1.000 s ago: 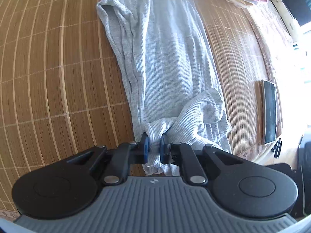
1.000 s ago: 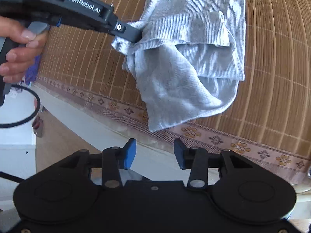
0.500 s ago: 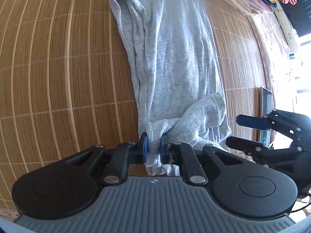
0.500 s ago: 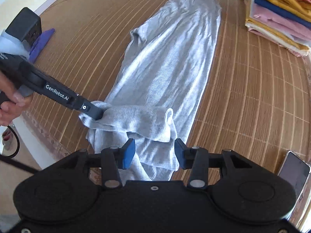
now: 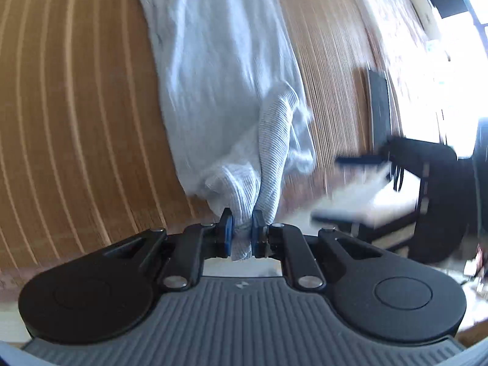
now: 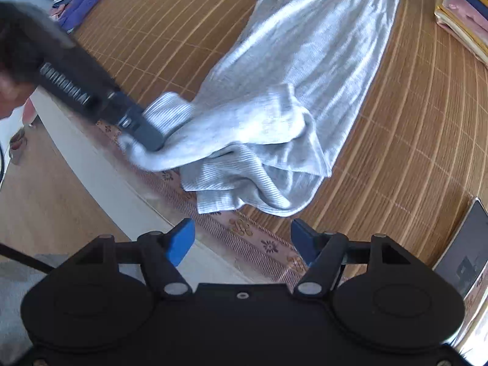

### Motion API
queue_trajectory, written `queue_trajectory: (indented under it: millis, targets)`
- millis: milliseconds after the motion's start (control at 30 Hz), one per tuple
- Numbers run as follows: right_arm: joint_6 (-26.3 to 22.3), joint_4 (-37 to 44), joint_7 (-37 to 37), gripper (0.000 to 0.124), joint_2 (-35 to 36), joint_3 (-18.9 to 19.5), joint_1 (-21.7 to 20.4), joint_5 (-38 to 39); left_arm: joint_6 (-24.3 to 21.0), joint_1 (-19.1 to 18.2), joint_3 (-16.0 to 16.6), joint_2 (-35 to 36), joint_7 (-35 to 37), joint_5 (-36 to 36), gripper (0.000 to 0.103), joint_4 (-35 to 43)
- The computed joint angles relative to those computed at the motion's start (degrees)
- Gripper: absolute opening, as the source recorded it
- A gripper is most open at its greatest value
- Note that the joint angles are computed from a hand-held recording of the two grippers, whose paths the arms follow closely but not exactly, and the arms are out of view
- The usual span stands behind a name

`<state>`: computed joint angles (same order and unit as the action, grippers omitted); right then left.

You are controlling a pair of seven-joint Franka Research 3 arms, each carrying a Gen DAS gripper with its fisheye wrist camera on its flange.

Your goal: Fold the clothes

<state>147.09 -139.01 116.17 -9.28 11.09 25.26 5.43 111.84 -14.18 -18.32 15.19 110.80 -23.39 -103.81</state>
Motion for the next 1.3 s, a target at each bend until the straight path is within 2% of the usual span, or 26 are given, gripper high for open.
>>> queue_trajectory:
  millis: [100, 167, 300, 367, 433, 567, 700, 800, 933, 1000, 1100, 1167, 1200, 1300]
  targets:
    - [-0.8, -1.6, 4.4, 0.071, -2.0, -0.1, -1.5, -1.7, -1.5, -0.7, 0.0, -1.9, 0.0, 2.4, 0.013, -3.4]
    - [0.3, -2.6, 7.1, 0.071, -3.1, -0.2, -3.0, -3.4, -1.6, -0.9, 0.2, -3.4, -0.6, 2.8, 0.013, -5.5]
    - [5.9, -2.1, 10.4, 0.071, -2.2, -0.8, -7.3, -8.6, -1.5, -1.1, 1.1, -5.8, -2.1, 3.7, 0.013, -7.4]
    - [7.9, 0.7, 10.2, 0.071, 0.5, -1.4, -9.1, -12.2, -0.5, -0.9, 1.6, -6.8, -4.2, 2.6, 0.034, -7.9]
    - [9.2, 4.4, 10.1, 0.071, 3.7, -1.9, -10.5, -16.9, 2.6, -0.6, 2.0, -7.9, -5.1, 0.4, 0.038, -8.4]
    - [11.8, 13.3, 7.9, 0.071, 12.0, -5.0, -10.5, -23.6, 12.3, -1.1, 1.6, -6.2, -8.2, -4.2, 0.039, -6.7]
    - [14.4, 23.0, 0.3, 0.07, 20.7, -7.6, -10.2, -17.9, 18.9, -1.9, -0.2, -1.2, -14.0, -9.0, 0.039, -3.5]
    - [12.6, 32.7, -7.2, 0.07, 28.6, -8.0, -10.8, -13.7, 21.7, -2.5, -2.0, 1.0, -17.0, -11.1, 0.039, -3.6]
    - [7.3, 46.9, -16.8, 0.071, 39.0, -8.1, -10.5, -10.0, 23.8, -4.5, -2.7, 2.2, -23.4, -7.0, 0.039, -5.6]
    - [5.6, 53.1, -19.2, 0.071, 43.6, -8.9, -10.0, -8.3, 24.7, -4.0, -3.1, 2.0, -23.7, -6.6, 0.038, -7.2]
    - [1.2, 60.6, -18.6, 0.07, 48.9, -11.8, -8.4, -6.1, 24.4, -2.9, -3.7, 1.7, -22.0, -7.0, 0.036, -8.0]
    - [-1.7, 62.4, -16.3, 0.073, 49.9, -15.5, -5.7, -8.6, 21.9, -2.7, -3.0, 2.2, -21.5, -3.9, 0.029, -6.8]
    - [-3.3, 63.3, -15.1, 0.075, 50.4, -16.9, -4.8, -9.9, 20.6, -2.4, -2.8, 2.6, -20.3, -2.7, 0.029, -6.0]
    - [-8.0, 62.7, -9.0, 0.075, 49.1, -18.8, -3.4, -11.3, 16.8, -1.7, -1.8, 3.3, -18.0, 2.0, 0.028, -3.9]
